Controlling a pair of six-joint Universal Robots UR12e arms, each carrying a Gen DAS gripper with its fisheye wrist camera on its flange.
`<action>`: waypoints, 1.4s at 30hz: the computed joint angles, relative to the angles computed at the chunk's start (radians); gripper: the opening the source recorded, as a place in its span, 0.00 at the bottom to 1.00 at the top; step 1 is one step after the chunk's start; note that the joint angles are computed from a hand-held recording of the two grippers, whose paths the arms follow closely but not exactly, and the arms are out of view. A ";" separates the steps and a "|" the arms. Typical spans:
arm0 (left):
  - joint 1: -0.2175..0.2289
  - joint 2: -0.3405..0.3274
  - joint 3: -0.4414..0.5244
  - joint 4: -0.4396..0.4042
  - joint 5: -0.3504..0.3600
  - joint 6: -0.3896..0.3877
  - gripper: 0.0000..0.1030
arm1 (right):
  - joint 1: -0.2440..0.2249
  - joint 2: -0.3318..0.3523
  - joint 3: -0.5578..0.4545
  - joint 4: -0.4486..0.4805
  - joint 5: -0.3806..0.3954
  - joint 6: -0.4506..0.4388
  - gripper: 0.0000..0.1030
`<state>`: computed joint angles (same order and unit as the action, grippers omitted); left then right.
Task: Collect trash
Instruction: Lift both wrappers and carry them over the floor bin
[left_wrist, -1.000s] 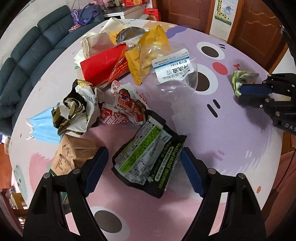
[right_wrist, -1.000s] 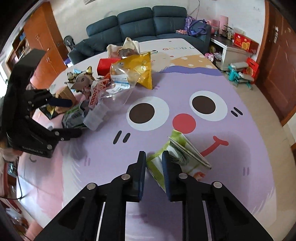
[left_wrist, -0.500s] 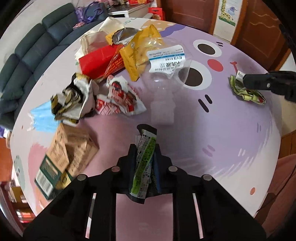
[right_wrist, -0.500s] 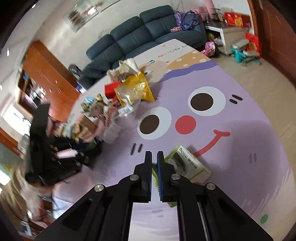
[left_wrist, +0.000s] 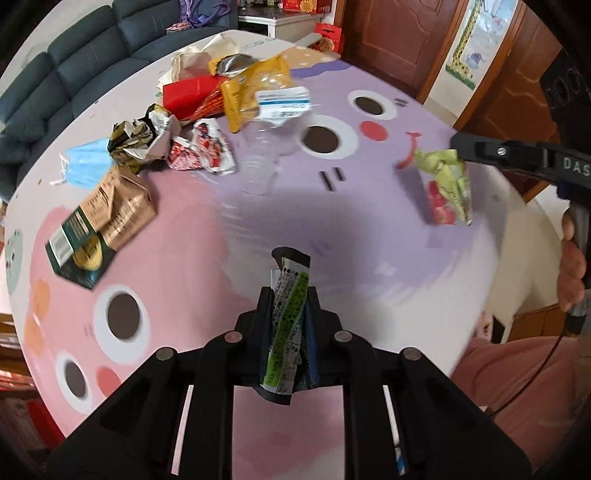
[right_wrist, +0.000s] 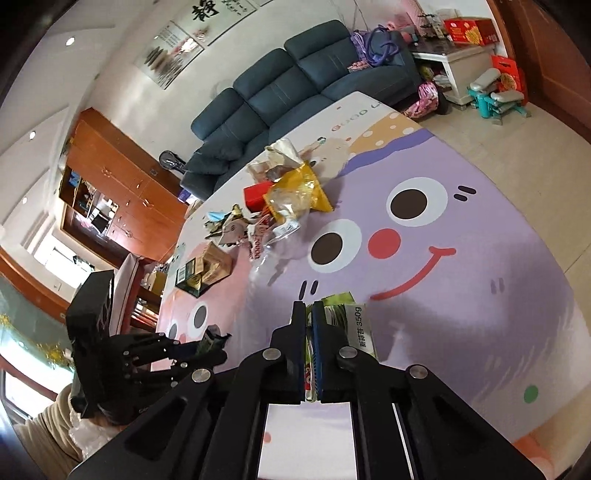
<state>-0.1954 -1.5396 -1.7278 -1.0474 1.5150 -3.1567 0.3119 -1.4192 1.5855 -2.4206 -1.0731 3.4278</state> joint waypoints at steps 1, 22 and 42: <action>-0.008 0.007 -0.006 0.008 -0.003 -0.017 0.13 | 0.002 -0.005 0.003 0.004 0.000 -0.003 0.03; -0.147 0.093 -0.052 0.067 -0.056 -0.207 0.13 | -0.005 -0.261 0.209 0.058 -0.001 -0.115 0.03; -0.322 0.068 -0.137 0.070 -0.049 -0.240 0.13 | -0.001 -0.376 0.411 0.264 -0.122 -0.158 0.03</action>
